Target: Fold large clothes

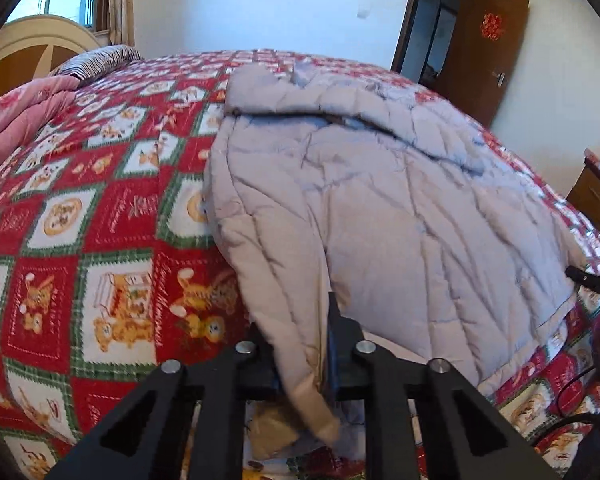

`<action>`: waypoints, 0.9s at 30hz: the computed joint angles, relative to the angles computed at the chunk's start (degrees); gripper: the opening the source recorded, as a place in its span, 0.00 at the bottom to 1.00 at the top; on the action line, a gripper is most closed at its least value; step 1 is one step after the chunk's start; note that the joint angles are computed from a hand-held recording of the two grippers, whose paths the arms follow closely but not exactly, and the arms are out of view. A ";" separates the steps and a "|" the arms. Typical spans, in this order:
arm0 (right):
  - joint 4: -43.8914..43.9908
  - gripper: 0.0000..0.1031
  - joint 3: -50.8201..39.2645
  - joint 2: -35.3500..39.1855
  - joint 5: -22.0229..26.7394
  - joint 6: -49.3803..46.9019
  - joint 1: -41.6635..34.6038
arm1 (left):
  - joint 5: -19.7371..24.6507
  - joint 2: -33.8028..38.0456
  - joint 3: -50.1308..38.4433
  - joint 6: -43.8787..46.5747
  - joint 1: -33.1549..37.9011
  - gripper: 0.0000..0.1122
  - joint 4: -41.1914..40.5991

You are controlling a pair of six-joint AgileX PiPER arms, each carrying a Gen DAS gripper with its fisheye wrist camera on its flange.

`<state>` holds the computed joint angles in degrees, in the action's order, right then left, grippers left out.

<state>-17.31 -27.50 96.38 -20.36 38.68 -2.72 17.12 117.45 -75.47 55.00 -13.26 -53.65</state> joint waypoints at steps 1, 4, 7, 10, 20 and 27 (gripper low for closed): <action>-0.12 0.16 0.35 -0.43 -0.47 0.23 -0.02 | 0.61 -0.97 0.78 4.80 0.71 0.12 -4.72; -1.55 0.14 1.23 -1.92 -1.09 1.95 -0.14 | 2.53 -3.16 2.24 12.02 2.43 0.10 -12.06; -5.40 0.13 2.37 -4.03 -1.63 6.00 -0.78 | 5.20 -5.13 3.25 14.90 4.04 0.09 -14.91; -6.17 0.12 4.20 -7.49 -1.65 6.99 -0.48 | 7.37 -7.71 5.23 19.12 5.30 0.08 -18.33; -9.61 0.11 8.79 -25.03 4.04 12.31 1.71 | 16.72 -17.74 10.04 24.73 9.82 0.07 -22.65; -33.29 0.11 6.38 -40.28 10.12 36.33 2.18 | 23.43 -24.82 9.07 24.85 14.53 0.07 -25.05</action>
